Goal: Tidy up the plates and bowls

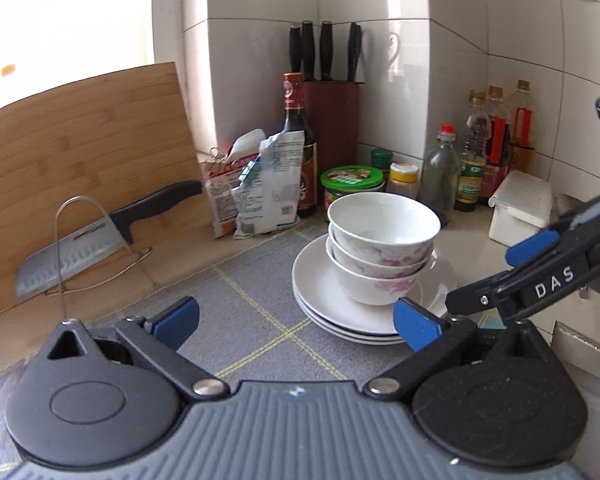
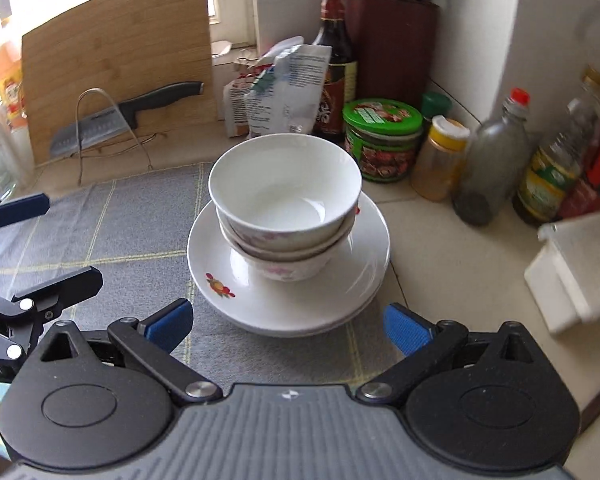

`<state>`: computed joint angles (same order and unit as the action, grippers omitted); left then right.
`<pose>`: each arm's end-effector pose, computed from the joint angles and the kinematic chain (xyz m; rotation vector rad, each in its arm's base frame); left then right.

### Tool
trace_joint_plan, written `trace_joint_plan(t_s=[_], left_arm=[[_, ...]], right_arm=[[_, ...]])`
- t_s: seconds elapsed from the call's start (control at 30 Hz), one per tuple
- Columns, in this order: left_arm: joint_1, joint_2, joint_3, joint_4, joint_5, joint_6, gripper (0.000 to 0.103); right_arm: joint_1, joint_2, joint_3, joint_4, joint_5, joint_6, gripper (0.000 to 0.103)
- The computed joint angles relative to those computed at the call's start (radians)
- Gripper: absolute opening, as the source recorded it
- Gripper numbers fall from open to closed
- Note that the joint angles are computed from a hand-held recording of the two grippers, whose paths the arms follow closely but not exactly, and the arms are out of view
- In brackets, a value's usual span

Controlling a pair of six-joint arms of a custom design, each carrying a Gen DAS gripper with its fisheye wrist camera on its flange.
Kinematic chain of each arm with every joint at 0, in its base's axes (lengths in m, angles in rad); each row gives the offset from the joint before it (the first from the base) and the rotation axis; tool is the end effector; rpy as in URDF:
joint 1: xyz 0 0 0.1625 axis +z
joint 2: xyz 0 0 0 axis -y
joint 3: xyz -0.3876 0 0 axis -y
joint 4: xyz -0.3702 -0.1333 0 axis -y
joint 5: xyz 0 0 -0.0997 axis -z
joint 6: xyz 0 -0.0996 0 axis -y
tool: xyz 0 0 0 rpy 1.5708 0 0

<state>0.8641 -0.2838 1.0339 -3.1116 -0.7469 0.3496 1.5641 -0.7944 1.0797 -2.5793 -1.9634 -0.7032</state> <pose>-0.3373 -0.7129 0.0419 0.7773 2.1442 -1.0956 0.0901 -0.7631 0.3318 0.6616 -2.3613 0.6982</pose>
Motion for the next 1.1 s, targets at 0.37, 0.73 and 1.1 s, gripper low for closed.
trace_joint_plan(t_s=[0.37,0.73,1.1], left_arm=[[-0.042,-0.065,0.069,0.084,0.126,-0.143,0.102],[-0.047,-0.058,0.037,0.159,0.154,-0.217,0.102],[-0.039,-0.043,-0.001,0.196,0.151,-0.235,0.102]], right_arm=[[0.039,-0.101,0.235,-0.245,-0.071,0.092,0.103],[0.047,-0.094,0.227,-0.249,-0.073,0.107,0.103],[0.047,-0.075,0.191,-0.223,-0.082,0.11,0.103]])
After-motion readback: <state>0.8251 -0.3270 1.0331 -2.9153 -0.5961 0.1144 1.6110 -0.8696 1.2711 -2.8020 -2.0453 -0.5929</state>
